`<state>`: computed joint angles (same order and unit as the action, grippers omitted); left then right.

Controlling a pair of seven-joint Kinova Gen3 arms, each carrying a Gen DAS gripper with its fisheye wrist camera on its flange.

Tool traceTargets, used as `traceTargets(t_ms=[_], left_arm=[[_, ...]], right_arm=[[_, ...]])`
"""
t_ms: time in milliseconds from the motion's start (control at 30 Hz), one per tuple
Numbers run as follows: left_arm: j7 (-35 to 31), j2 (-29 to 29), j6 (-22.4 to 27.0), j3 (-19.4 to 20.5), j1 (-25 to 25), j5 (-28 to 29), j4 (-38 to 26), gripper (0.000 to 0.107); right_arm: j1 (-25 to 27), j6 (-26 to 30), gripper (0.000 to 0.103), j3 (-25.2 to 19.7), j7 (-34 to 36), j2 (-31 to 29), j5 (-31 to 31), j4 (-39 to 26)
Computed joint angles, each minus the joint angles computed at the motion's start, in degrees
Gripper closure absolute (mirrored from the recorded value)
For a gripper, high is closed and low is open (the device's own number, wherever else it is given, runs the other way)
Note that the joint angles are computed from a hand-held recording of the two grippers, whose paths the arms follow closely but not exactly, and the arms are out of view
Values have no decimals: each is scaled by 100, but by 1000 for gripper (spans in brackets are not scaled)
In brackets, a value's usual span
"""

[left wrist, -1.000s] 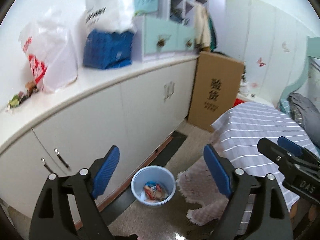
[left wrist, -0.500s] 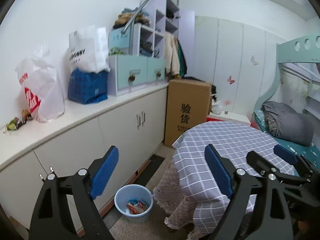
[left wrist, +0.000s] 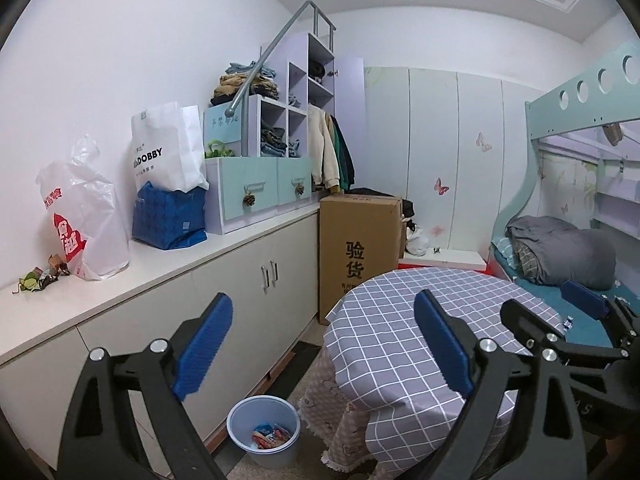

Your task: Collect trash

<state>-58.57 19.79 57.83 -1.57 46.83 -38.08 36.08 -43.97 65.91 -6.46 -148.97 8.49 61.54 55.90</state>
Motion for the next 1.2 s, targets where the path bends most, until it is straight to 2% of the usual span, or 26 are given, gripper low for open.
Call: traceTargets(t_ms=[100,233,433,1200], left_arm=[[2,95,122,-13,38,4,-154,17],[91,28,-54,-64,88,-66,32,17],[113,-111,-338,69,-25,23,300,17],[105,-30,-336,67,80,-65,283,17]], right_arm=[[-43,13,8,-34,4,-41,66,45],[-161,195,8,-74,-92,-58,408,157],[-112,264,8,-143,-183,-117,454,249],[19,271,8,-312,-258,-254,424,423]])
